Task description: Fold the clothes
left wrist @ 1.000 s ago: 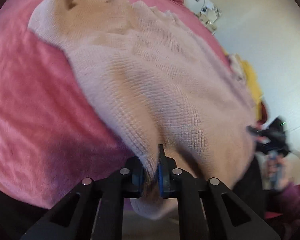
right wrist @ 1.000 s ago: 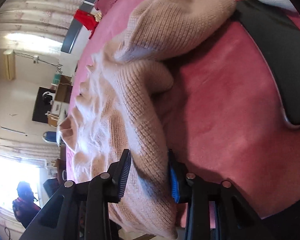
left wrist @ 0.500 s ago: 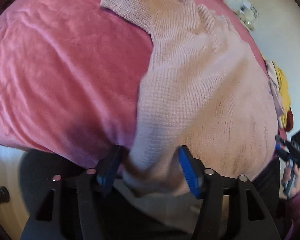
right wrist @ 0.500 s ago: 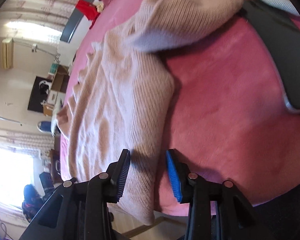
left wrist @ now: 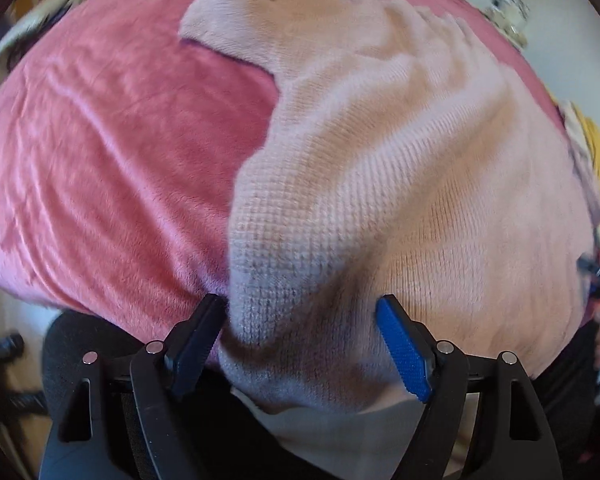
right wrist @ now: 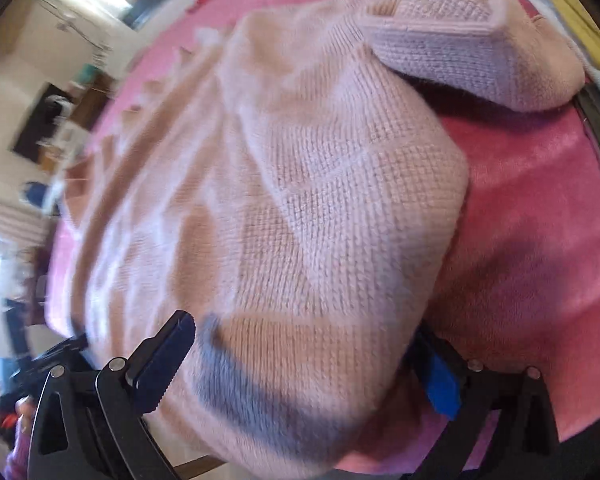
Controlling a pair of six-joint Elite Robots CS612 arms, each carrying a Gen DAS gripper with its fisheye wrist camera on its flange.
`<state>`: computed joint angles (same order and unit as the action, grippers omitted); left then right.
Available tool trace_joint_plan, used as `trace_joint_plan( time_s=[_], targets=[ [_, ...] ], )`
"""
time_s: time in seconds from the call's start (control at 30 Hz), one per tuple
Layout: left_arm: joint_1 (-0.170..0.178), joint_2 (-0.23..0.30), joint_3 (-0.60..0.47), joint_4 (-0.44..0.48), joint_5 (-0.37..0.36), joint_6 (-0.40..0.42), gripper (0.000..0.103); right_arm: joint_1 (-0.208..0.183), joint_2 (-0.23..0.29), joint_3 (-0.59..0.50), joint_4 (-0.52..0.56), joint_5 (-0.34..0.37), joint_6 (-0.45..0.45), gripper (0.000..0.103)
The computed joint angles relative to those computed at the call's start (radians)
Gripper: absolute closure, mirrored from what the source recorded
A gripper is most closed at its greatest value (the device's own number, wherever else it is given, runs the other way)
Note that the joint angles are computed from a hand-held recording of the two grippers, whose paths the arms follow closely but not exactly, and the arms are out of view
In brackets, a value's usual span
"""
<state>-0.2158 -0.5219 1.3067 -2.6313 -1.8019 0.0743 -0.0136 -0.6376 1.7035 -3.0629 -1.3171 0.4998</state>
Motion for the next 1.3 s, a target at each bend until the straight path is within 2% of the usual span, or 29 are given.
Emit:
trace_joint_plan(
  time_s=[0.07, 0.1, 0.13, 0.17, 0.23, 0.3, 0.33, 0.4, 0.47, 0.57, 0.67, 0.73, 0.77, 0.8, 0.83, 0.87, 0.9, 0.97, 1.0, 1.07, 1.13, 1.23, 1.3],
  targets=[
    [0.005, 0.003, -0.009, 0.008, -0.009, -0.035, 0.022, 0.016, -0.006, -0.038, 0.114, -0.054, -0.053, 0.000],
    [0.004, 0.003, -0.009, 0.003, 0.000, -0.036, 0.022, 0.025, -0.005, -0.046, 0.123, -0.087, -0.069, 0.007],
    [-0.001, -0.001, 0.003, -0.028, 0.024, -0.012, 0.022, 0.028, -0.011, -0.039, 0.090, -0.112, -0.078, 0.017],
    [-0.007, -0.005, 0.015, -0.059, 0.049, 0.011, 0.022, 0.021, -0.011, -0.020, 0.018, -0.096, -0.075, 0.039],
    [-0.018, -0.009, 0.035, -0.106, 0.083, 0.070, 0.022, -0.002, -0.009, 0.011, -0.091, -0.036, -0.039, 0.054],
    [-0.024, -0.007, 0.036, -0.101, 0.097, 0.105, 0.022, -0.028, -0.005, 0.023, -0.092, 0.020, 0.009, 0.088],
    [-0.025, -0.005, 0.035, -0.098, 0.100, 0.117, 0.022, -0.038, -0.002, 0.029, -0.099, 0.043, 0.031, 0.091],
    [-0.018, 0.000, 0.018, -0.068, 0.085, 0.120, 0.022, -0.060, 0.001, 0.046, -0.140, 0.125, 0.074, 0.093],
    [-0.016, 0.000, 0.009, -0.049, 0.103, 0.146, 0.022, -0.059, -0.019, 0.052, -0.111, 0.114, 0.016, 0.094],
    [-0.016, -0.002, 0.004, -0.036, 0.141, 0.189, 0.021, -0.018, -0.088, 0.051, -0.036, -0.047, -0.172, 0.094],
    [-0.007, 0.007, -0.016, -0.006, 0.124, 0.171, 0.017, 0.018, -0.125, 0.032, -0.036, -0.140, -0.295, 0.092],
    [-0.003, 0.009, -0.020, -0.005, 0.116, 0.164, 0.017, 0.010, -0.115, 0.011, 0.039, -0.103, -0.272, 0.082],
    [0.000, 0.009, -0.022, -0.001, 0.111, 0.164, 0.017, -0.003, -0.104, 0.006, 0.118, -0.066, -0.262, 0.076],
    [0.004, 0.006, -0.025, 0.011, 0.102, 0.170, 0.017, -0.016, -0.092, -0.009, 0.223, -0.030, -0.258, 0.076],
    [0.011, 0.003, -0.031, 0.030, 0.086, 0.174, 0.017, -0.022, -0.078, -0.015, 0.290, -0.031, -0.241, 0.076],
    [0.019, 0.000, -0.037, 0.038, 0.070, 0.173, 0.017, -0.030, -0.068, -0.010, 0.316, -0.021, -0.221, 0.074],
    [0.028, -0.005, -0.041, 0.026, 0.055, 0.169, 0.017, -0.047, -0.074, 0.007, 0.300, 0.024, -0.191, 0.074],
    [0.046, -0.009, -0.058, -0.015, 0.032, 0.149, 0.017, -0.077, -0.088, 0.062, 0.142, 0.091, -0.109, 0.073],
    [0.052, -0.007, -0.073, -0.042, 0.030, 0.139, 0.017, -0.084, -0.100, 0.082, 0.060, 0.080, -0.094, 0.073],
    [0.060, 0.006, -0.116, -0.105, 0.035, 0.129, 0.017, -0.085, -0.122, 0.097, -0.063, 0.005, -0.114, 0.072],
    [0.055, 0.030, -0.177, -0.142, 0.061, 0.127, 0.017, -0.084, -0.128, 0.073, -0.078, -0.034, -0.169, 0.065],
    [0.029, 0.089, -0.310, -0.128, 0.103, 0.143, 0.017, -0.074, -0.110, -0.011, -0.012, -0.091, -0.236, 0.065],
    [0.015, 0.136, -0.408, -0.086, 0.139, 0.155, 0.017, -0.081, -0.090, -0.050, 0.000, -0.073, -0.256, 0.065]
  ],
)
